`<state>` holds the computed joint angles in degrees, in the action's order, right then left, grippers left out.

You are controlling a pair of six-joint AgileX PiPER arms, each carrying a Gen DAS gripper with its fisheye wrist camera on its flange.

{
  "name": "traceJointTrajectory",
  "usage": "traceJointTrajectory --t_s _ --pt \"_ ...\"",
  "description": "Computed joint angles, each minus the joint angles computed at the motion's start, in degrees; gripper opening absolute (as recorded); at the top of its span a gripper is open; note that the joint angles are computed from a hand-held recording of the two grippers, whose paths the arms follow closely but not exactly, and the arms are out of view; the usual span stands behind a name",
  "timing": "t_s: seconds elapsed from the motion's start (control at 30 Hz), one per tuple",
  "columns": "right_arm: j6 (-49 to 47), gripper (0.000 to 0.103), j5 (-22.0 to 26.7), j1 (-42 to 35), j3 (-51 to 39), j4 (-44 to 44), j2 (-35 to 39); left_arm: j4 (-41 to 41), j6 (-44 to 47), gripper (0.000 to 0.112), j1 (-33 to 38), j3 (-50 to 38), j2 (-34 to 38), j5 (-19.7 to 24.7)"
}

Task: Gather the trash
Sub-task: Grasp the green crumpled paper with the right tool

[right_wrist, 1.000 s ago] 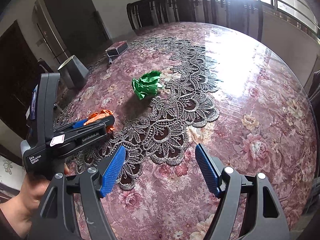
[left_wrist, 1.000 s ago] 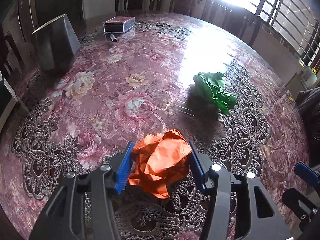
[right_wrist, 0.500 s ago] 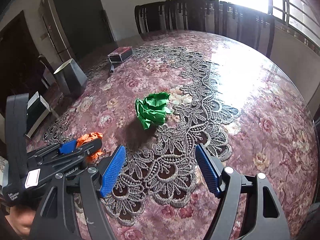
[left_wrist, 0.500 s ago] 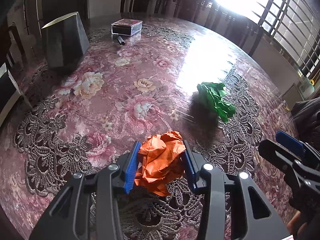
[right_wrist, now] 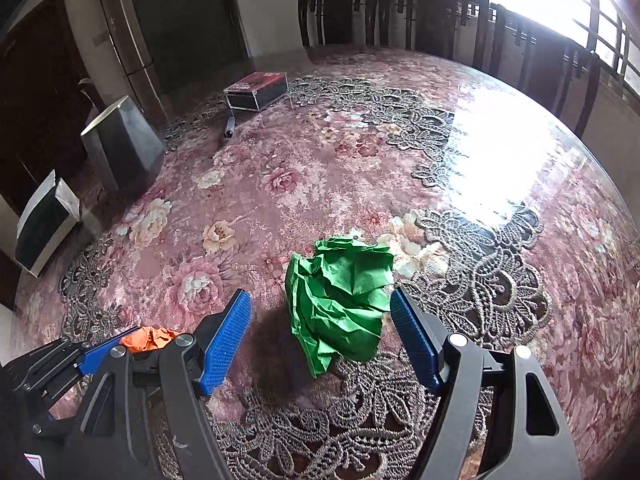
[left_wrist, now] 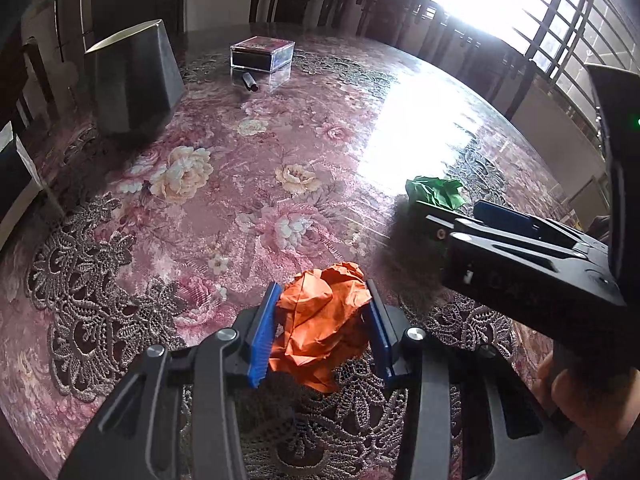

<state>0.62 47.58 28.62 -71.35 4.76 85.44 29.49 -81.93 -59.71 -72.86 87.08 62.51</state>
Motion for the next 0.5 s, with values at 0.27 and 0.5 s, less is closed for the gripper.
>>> traceJointTrajectory --t_s 0.27,0.5 --pt "-1.2 0.056 -0.1 -0.8 -1.7 1.0 4.3 -0.3 0.2 0.042 1.6 0.4 -0.2 -0.2" --pt "-2.0 0.047 -0.3 -1.9 -0.4 2.8 2.7 -0.7 0.5 0.042 2.1 0.3 -0.1 0.2"
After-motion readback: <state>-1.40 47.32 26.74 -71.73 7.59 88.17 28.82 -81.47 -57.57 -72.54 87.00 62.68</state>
